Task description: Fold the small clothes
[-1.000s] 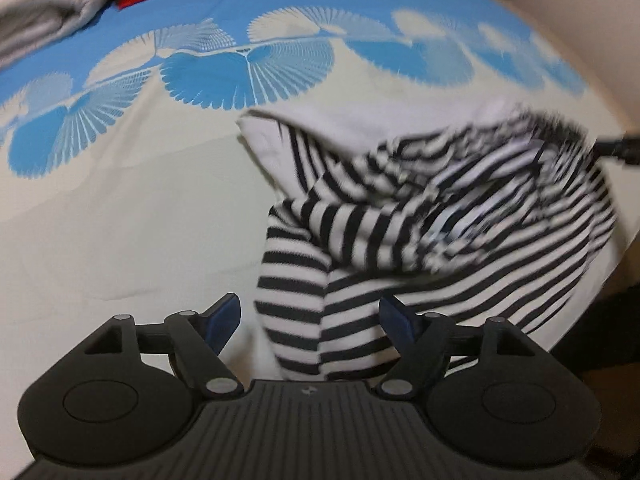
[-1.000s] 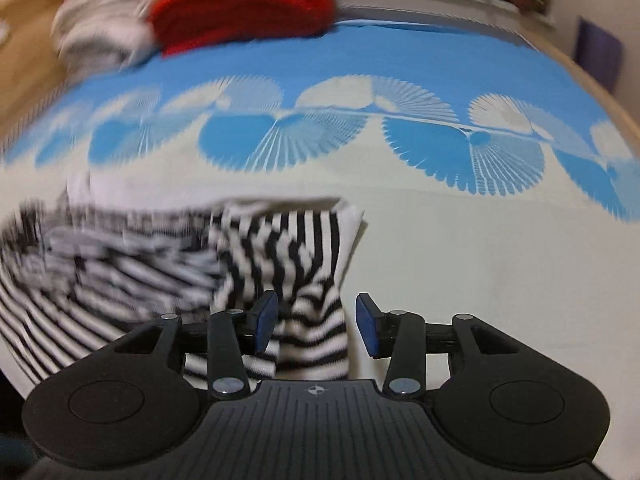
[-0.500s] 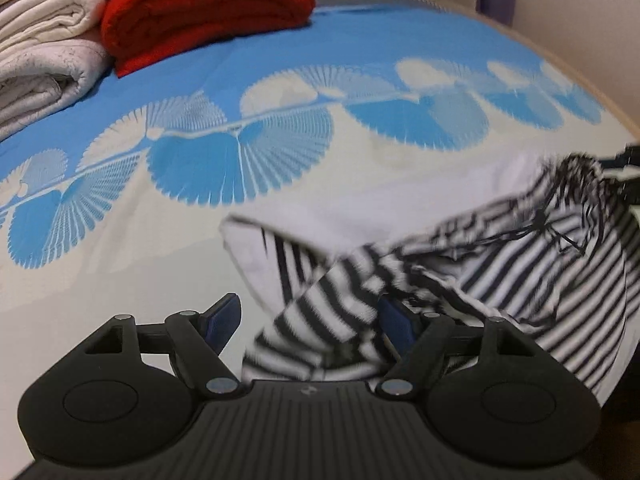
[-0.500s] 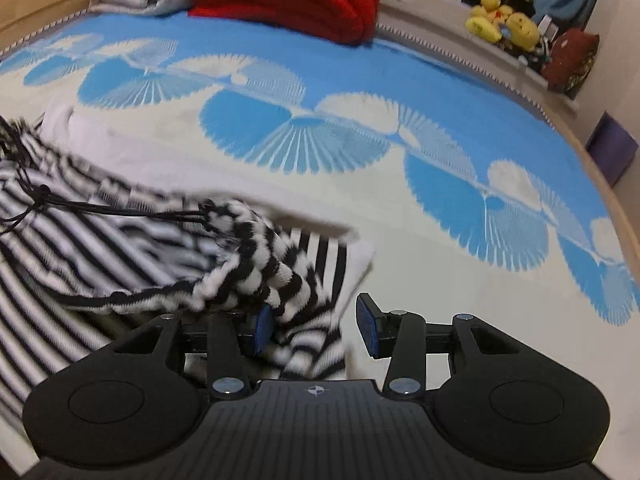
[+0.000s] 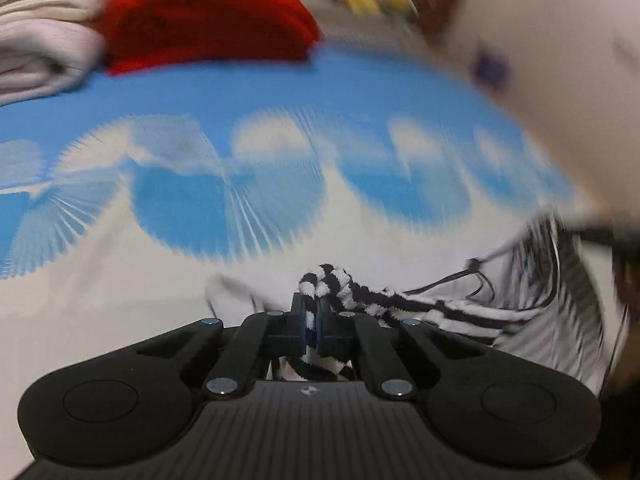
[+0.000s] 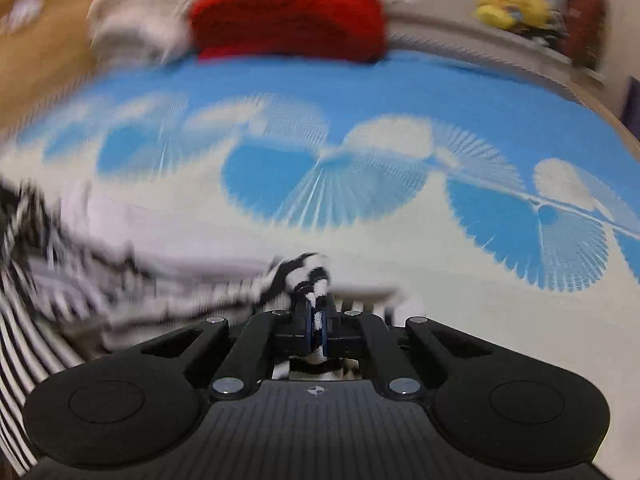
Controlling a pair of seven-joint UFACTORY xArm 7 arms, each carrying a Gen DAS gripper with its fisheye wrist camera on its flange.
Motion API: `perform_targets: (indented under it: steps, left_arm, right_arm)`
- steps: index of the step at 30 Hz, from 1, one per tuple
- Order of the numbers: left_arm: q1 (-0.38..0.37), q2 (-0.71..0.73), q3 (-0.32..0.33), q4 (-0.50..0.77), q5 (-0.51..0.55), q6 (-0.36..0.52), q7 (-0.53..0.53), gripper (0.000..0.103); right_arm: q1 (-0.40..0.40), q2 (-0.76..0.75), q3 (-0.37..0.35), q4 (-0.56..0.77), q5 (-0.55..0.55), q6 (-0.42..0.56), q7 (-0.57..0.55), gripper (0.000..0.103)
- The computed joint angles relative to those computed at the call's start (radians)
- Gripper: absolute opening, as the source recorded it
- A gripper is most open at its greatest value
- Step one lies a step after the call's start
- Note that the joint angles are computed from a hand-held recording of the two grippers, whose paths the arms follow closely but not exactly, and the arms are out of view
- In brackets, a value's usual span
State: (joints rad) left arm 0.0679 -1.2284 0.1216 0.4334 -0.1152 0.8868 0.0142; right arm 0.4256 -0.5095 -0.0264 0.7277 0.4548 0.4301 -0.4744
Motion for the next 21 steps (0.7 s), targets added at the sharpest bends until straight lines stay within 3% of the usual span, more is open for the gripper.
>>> perform_targets:
  steps: [2,4,7,9,11,14,16,18,21]
  left_arm:
    - [0.048,0.017,-0.025,-0.015,-0.008,-0.097,-0.070,0.004]
    - [0.061,0.080,-0.059,-0.007,0.017,-0.113,-0.101,0.004]
    - [0.065,0.232,-0.139,0.034,0.113,0.001,-0.106,0.004]
    - [0.074,0.306,-0.181,0.052,0.168,0.050,-0.138,0.004]
    - [0.080,0.308,-0.177,0.055,0.189,0.000,-0.182,0.004]
    - [0.098,0.286,-0.143,0.040,0.176,-0.137,-0.266,0.003]
    - [0.108,0.306,-0.155,0.036,0.197,-0.185,-0.288,0.004]
    - [0.115,0.356,-0.178,0.038,0.230,-0.178,-0.296,0.004]
    - [0.096,0.422,-0.169,0.041,0.237,-0.099,-0.295,0.007]
  right_arm:
    - [-0.003,0.010,0.003,0.004,0.047,-0.088,0.055,0.003]
    - [-0.063,0.043,0.063,0.013,-0.015,-0.125,0.152,0.003]
    - [-0.203,0.127,0.200,0.077,-0.263,0.013,0.337,0.003]
    - [-0.233,0.173,0.242,0.112,-0.384,0.086,0.419,0.003]
    - [-0.213,0.187,0.228,0.119,-0.388,0.051,0.468,0.003]
    - [-0.180,0.184,0.196,0.106,-0.372,-0.087,0.522,0.003]
    - [-0.209,0.195,0.225,0.105,-0.437,-0.126,0.592,0.003]
    - [-0.231,0.235,0.250,0.133,-0.517,-0.085,0.643,0.003]
    - [-0.215,0.311,0.254,0.194,-0.598,0.057,0.662,0.004]
